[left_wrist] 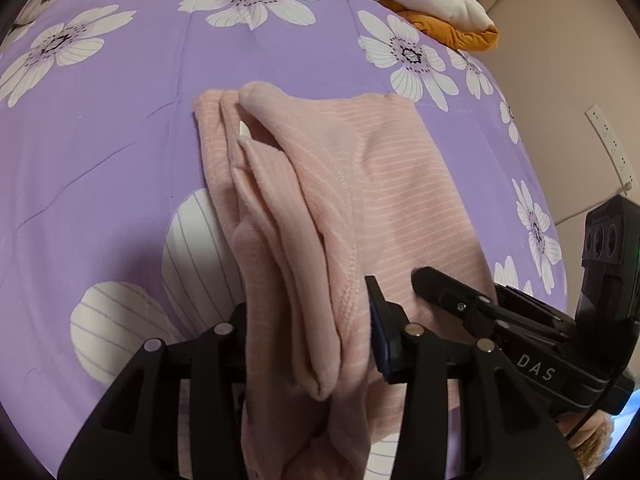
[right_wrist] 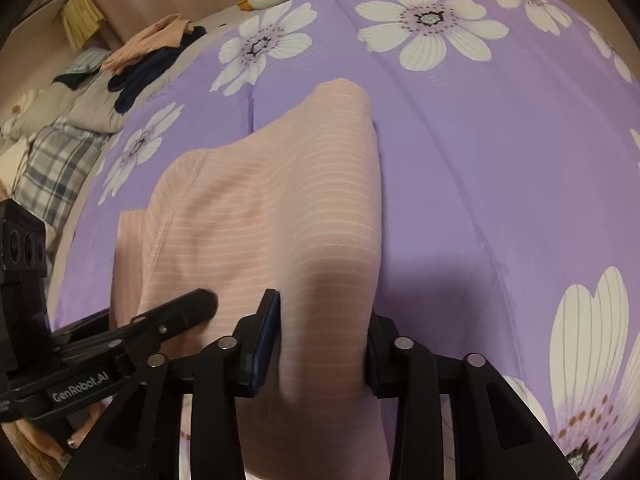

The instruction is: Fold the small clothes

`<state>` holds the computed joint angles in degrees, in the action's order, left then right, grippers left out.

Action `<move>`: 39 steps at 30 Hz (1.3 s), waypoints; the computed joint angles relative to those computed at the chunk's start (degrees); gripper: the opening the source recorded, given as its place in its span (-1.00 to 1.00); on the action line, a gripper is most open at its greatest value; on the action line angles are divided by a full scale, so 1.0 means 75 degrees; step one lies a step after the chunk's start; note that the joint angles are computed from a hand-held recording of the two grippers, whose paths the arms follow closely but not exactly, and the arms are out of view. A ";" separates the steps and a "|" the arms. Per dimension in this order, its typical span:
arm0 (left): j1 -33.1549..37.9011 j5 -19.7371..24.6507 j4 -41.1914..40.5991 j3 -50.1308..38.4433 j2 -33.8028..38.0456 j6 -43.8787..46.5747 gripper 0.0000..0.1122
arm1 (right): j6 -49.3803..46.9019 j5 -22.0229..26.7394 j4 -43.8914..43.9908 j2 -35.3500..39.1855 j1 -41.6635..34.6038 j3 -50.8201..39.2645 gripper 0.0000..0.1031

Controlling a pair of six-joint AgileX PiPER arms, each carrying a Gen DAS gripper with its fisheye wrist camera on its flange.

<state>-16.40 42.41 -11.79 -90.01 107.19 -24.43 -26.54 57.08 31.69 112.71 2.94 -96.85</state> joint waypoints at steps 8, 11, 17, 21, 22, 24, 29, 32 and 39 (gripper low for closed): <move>-0.0391 0.0007 0.1327 0.0495 -0.1415 -0.1030 0.50 | -0.0052 -0.0555 -0.0490 -0.1075 -0.0067 0.0685 0.31; -0.0822 0.0115 0.2411 0.0641 -0.2151 -0.1714 0.74 | -0.0632 -0.0750 0.0037 -0.1857 -0.0321 0.1159 0.53; -0.1974 0.0968 0.4597 0.0612 -0.3082 -0.3201 0.82 | -0.1506 -0.0897 0.1031 -0.3087 -0.0831 0.1807 0.71; -0.2737 0.1659 0.5723 0.0743 -0.3267 -0.4040 0.83 | -0.1665 -0.1027 0.1113 -0.3579 -0.0902 0.2202 0.72; -0.2898 0.1838 0.6025 0.0819 -0.3272 -0.4272 0.83 | -0.1733 -0.1105 0.1123 -0.3753 -0.0917 0.2389 0.72; -0.3213 0.2259 0.6442 0.1007 -0.3261 -0.4823 0.83 | -0.1903 -0.1155 0.1193 -0.3943 -0.0925 0.2615 0.73; -0.2965 0.1811 0.5489 0.1525 -0.3480 -0.4536 0.83 | -0.1838 -0.1273 0.0972 -0.4124 -0.0845 0.2903 0.73; -0.2981 0.1868 0.5458 0.1589 -0.3541 -0.4557 0.83 | -0.1685 -0.1261 0.0921 -0.4204 -0.0862 0.3007 0.73; -0.3013 0.1813 0.5389 0.1692 -0.3725 -0.4654 0.83 | -0.1504 -0.1277 0.0749 -0.4271 -0.0768 0.3128 0.73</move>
